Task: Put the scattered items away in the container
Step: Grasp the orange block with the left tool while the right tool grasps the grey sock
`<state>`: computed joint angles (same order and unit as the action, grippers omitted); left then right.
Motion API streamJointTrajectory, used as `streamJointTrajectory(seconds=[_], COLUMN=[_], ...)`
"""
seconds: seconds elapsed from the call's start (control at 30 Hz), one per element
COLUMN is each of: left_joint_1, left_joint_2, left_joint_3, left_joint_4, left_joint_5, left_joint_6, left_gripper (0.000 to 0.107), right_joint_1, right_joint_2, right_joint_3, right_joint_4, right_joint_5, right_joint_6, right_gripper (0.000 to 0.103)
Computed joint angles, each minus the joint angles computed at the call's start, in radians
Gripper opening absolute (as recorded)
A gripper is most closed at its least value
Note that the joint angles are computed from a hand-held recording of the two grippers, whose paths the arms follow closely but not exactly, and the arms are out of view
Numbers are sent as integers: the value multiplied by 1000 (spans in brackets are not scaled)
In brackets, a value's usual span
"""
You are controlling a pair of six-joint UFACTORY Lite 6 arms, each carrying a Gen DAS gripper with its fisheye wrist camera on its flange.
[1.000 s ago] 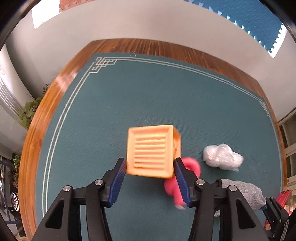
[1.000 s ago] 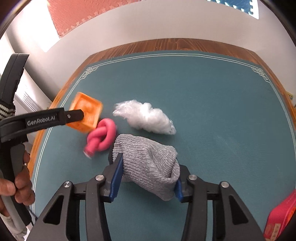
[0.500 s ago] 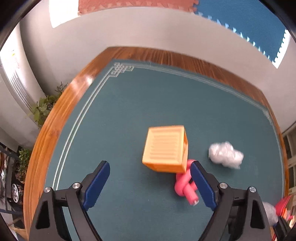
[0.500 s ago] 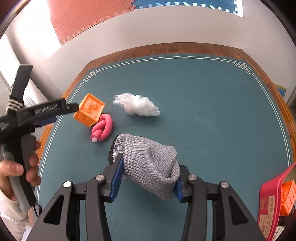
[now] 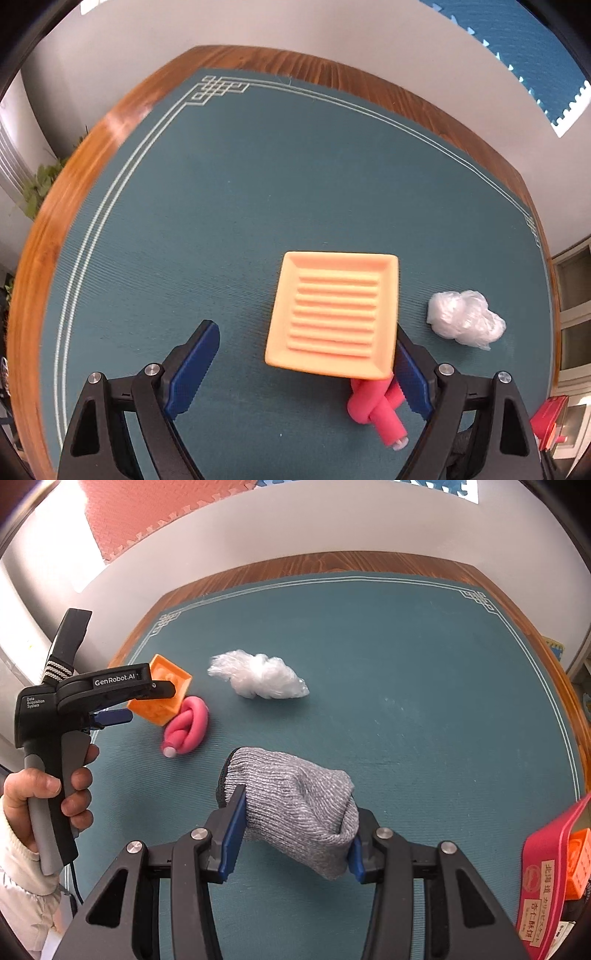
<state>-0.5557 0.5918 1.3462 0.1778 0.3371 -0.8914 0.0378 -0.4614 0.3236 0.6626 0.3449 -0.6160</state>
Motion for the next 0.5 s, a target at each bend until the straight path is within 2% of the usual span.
streamJointTrajectory(seconds=[0.07,0.1,0.17,0.23,0.37,0.5], left_joint_1=[-6,-9,-21,-48,-81,-141], left_joint_2=[14,16,12,6,-61,-143], left_joint_3=[17,23,33,56,25,-1], left_joint_4=[22,1,-35,59,126,203], left_joint_5=[5,2,-1,45,82,141], left_joint_6=[-12,16,60,-28,-121,-224], left_gripper=[88,74,58,56,54,54], right_joint_1=[5,9,15,20,-5,-86], right_joint_2=[4,3,-10,-35,-139,-287], right_joint_3=[-1,-2,-6,-12,-33,-68], right_joint_4=[-8,-15,-31,-51,-76,-77], right_joint_5=[-7,-9,-7,2,61,176], right_joint_6=[13,22,43,67,82,49], right_gripper=[50,50,50,50,50,50])
